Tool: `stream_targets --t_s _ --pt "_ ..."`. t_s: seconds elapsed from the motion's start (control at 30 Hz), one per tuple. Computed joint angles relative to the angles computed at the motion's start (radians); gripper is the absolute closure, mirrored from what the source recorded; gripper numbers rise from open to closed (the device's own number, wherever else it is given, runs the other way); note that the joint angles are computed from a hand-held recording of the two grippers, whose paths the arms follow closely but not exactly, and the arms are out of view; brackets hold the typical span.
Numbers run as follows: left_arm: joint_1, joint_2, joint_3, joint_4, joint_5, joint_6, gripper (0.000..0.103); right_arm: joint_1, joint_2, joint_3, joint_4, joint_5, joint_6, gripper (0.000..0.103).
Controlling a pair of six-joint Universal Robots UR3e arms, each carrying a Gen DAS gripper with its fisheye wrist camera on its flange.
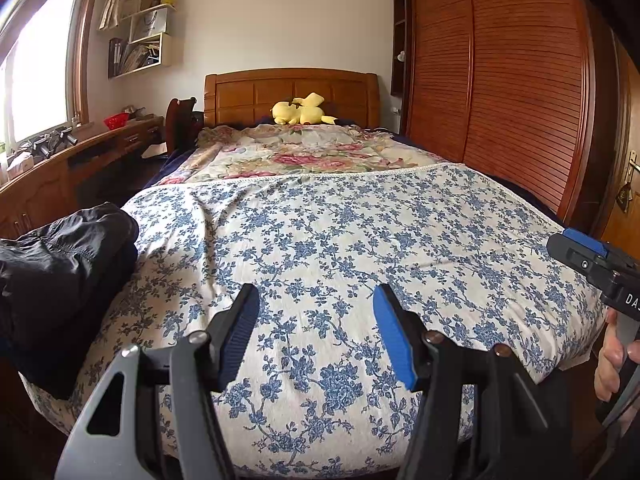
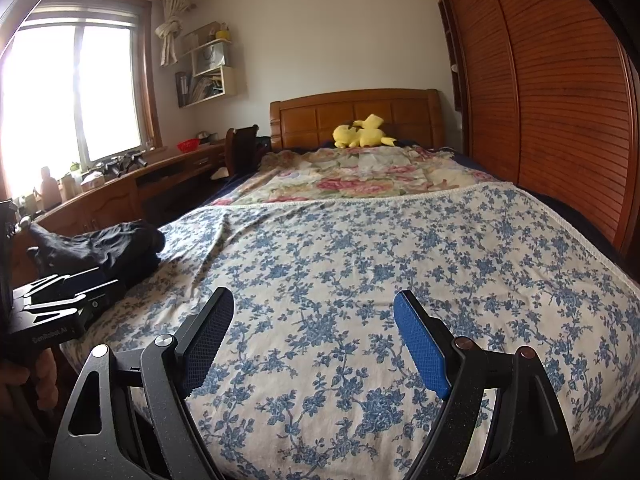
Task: Fold large clothes
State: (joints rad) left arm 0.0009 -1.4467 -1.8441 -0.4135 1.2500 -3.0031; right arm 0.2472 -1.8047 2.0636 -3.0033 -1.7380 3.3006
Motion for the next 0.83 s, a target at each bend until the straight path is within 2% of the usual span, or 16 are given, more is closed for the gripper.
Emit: stream_targets --t_s 0.83 --pt "0.005 0.026 -0.001 -0.013 -0.027 -0.003 0.044 0.001 0.001 0.004 -0.001 -0.003 0.01 0.019"
